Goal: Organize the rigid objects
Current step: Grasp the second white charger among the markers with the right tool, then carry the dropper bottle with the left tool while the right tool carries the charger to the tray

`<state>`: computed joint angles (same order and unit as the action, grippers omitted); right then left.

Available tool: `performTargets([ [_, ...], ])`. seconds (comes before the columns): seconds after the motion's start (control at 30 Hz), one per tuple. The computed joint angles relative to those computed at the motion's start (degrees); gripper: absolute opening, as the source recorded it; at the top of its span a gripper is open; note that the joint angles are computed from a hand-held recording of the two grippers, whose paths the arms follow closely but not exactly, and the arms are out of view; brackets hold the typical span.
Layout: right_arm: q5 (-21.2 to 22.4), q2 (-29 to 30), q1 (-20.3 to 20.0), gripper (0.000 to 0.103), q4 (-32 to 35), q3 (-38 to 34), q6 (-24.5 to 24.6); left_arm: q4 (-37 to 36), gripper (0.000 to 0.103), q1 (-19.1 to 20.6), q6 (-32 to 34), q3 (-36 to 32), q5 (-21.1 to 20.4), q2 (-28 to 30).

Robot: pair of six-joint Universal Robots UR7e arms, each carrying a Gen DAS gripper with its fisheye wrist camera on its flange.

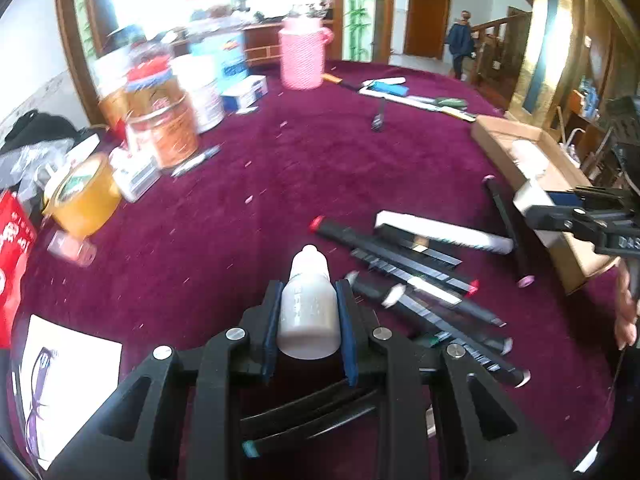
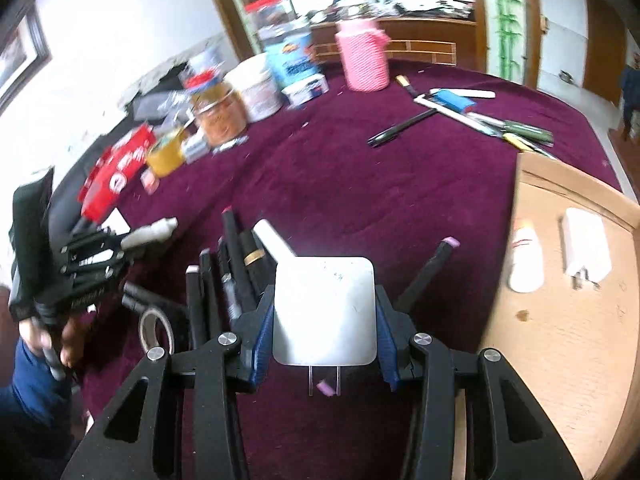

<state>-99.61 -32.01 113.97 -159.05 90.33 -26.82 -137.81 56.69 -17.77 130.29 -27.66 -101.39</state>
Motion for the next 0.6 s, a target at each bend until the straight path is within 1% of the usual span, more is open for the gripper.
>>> performTargets([
  [0.1,1.01,-0.82,-0.82,0.039,-0.49,-0.33,1.99,-2.03,0.023,-1.46,1.7,-0.93,-0.47,1.74],
  [0.23,2.9,-2.58,-2.36,0.04,-0.76,-0.37,4.3,-6.81,0.023,-3.04,5.16,-2.73,-2.69,5.38],
  [0.37,3.66,-3.84,-3.81,0.04,-1.85,-0.39,6.87,-9.37,0.023,-4.69,7.58,-4.83,-4.76,9.77],
  [0.47,4.38,-4.69,-5.05,0.04,-2.2,-0.44,8.61,-11.28,0.023,-5.28,9.26,-6.62,-7.11,13.09],
  [0.6,4.0,-5.7,-6.62,0.04,-3.27,-0.7,11.29,-13.1,0.023,-5.43,10.43,-9.33,-10.85,17.67],
])
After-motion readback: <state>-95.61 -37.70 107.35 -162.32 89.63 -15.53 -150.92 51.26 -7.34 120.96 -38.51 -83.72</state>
